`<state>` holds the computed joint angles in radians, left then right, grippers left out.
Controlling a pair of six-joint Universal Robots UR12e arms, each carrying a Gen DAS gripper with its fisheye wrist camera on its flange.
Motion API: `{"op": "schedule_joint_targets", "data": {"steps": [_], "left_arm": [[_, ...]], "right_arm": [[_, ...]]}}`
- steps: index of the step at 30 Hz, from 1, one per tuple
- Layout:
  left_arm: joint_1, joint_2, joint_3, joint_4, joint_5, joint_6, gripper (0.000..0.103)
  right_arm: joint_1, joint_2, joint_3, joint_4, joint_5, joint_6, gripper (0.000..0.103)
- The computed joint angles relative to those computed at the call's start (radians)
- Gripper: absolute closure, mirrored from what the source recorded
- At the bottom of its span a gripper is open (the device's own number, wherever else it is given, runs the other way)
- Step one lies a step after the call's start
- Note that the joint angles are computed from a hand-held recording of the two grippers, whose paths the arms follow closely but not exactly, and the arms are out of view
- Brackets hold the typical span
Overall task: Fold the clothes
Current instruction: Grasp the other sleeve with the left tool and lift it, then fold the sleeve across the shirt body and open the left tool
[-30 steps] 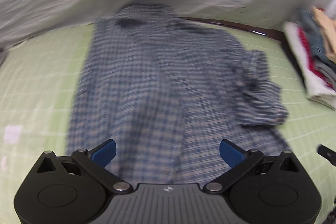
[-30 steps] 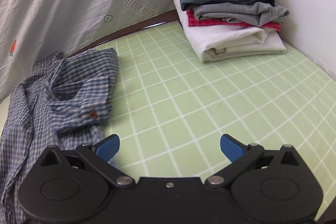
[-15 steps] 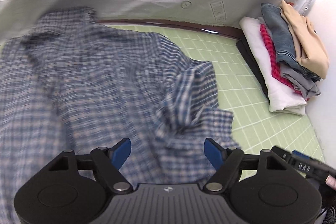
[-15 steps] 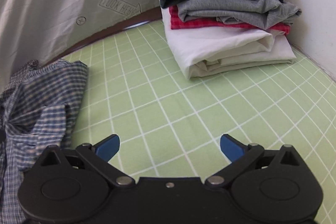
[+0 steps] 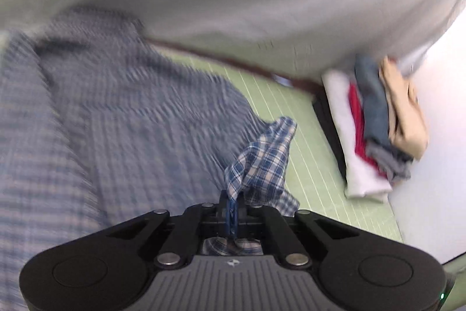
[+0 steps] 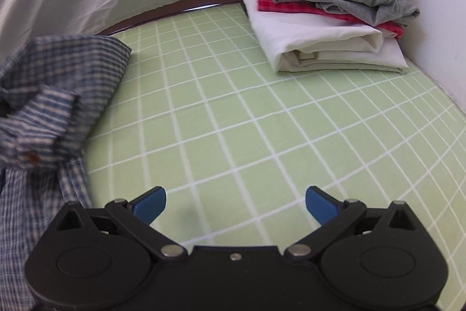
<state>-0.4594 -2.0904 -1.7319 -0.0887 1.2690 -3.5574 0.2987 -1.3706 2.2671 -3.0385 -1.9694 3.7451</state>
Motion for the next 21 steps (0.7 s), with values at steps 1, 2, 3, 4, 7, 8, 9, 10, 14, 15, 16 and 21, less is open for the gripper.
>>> {"op": "schedule_joint_targets", "data": {"steps": [1,2,3,4,7,8,9,10,14,15,16,21], "left_arm": [[0.014,0.011,-0.011,0.017,0.010,0.002,0.101],[0.029,0.022,-0.022,0.034,0.019,0.000,0.101],[0.044,0.033,-0.032,0.051,0.029,-0.001,0.101],[0.061,0.041,-0.041,0.066,0.037,-0.007,0.101],[0.115,0.064,-0.072,0.111,0.053,-0.056,0.101],[0.133,0.070,-0.083,0.127,0.056,-0.076,0.101],[0.151,0.075,-0.094,0.142,0.059,-0.096,0.101],[0.168,0.080,-0.103,0.155,0.060,-0.118,0.101],[0.230,0.087,-0.146,0.227,0.048,-0.246,0.101],[0.244,0.085,-0.155,0.248,0.048,-0.292,0.101],[0.255,0.083,-0.163,0.261,0.058,-0.340,0.101],[0.277,0.100,-0.196,0.196,0.108,-0.419,0.070]], "right_arm": [[0.010,-0.001,-0.006,0.009,-0.006,0.008,0.000],[0.021,-0.002,-0.012,0.018,-0.014,0.016,0.000],[0.034,-0.002,-0.019,0.025,-0.023,0.022,0.000],[0.047,-0.001,-0.023,0.028,-0.032,0.026,0.000],[0.085,0.003,-0.039,0.045,-0.061,0.041,0.000],[0.098,0.005,-0.044,0.053,-0.070,0.046,0.000],[0.110,0.007,-0.049,0.061,-0.079,0.050,0.000],[0.123,0.009,-0.055,0.069,-0.087,0.054,0.000],[0.170,0.022,-0.082,0.113,-0.124,0.061,0.000],[0.179,0.026,-0.087,0.115,-0.126,0.061,0.000],[0.187,0.030,-0.092,0.116,-0.129,0.061,0.000],[0.223,0.043,-0.111,0.125,-0.146,0.035,0.000]]}}
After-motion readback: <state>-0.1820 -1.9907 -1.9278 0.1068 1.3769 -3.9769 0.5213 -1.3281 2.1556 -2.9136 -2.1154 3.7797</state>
